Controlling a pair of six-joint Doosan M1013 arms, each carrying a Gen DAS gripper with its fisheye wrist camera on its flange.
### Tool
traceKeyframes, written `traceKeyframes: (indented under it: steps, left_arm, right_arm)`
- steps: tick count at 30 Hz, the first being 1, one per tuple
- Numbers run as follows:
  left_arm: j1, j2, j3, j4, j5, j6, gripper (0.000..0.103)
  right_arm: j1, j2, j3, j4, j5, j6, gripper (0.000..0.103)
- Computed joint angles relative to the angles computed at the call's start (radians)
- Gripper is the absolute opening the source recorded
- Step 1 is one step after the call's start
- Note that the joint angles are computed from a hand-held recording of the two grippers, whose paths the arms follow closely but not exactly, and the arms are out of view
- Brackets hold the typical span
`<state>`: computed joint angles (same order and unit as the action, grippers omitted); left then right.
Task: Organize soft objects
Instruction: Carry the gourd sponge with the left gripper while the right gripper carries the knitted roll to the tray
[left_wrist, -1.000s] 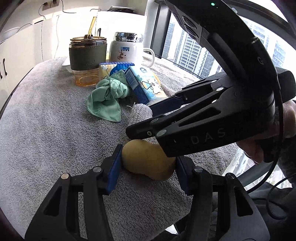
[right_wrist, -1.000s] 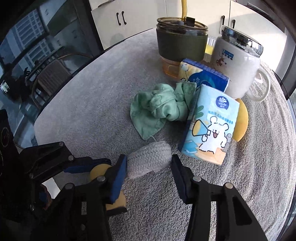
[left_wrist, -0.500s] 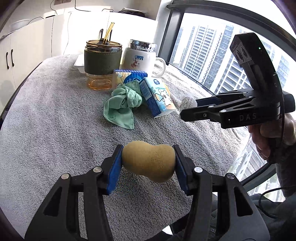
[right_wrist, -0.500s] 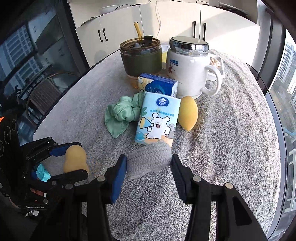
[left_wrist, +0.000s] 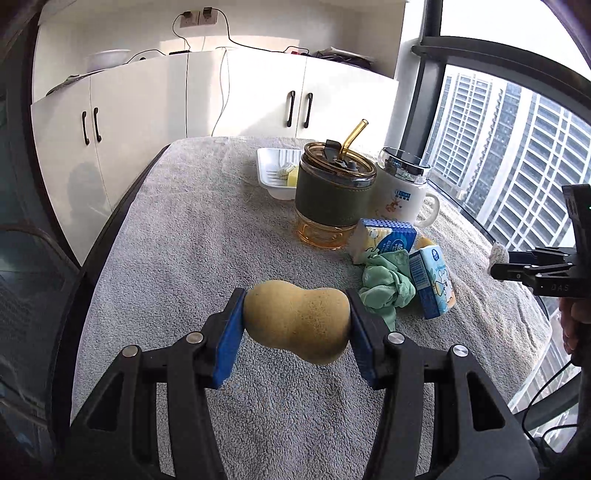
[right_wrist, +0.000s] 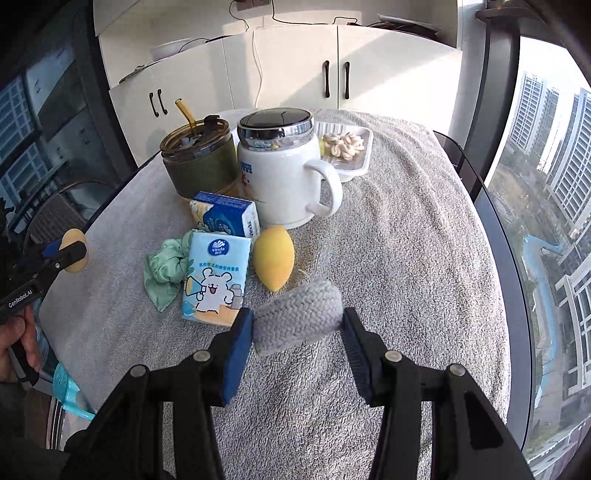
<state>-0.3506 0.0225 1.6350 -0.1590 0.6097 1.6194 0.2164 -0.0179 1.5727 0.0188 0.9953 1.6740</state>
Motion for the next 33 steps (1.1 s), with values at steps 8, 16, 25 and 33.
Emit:
traceKeyframes:
  steps: [8, 16, 25, 33]
  left_arm:
    - [0.018, 0.055, -0.090, 0.043, 0.011, -0.012, 0.050]
    - [0.057, 0.167, -0.262, 0.018, 0.072, 0.056, 0.050]
    - [0.088, 0.362, -0.555, -0.055, 0.229, 0.197, 0.050]
    - [0.063, 0.533, -0.810, -0.050, 0.393, 0.280, 0.050]
  right_arm:
    - [-0.020, 0.027, -0.042, -0.029, -0.008, -0.008, 0.051]
    - [-0.068, 0.093, -0.144, -0.052, -0.009, -0.055, 0.051]
    - [-0.127, 0.253, -0.365, -0.002, 0.067, -0.203, 0.051]
    - [-0.139, 0.441, -0.623, 0.057, 0.188, -0.317, 0.051]
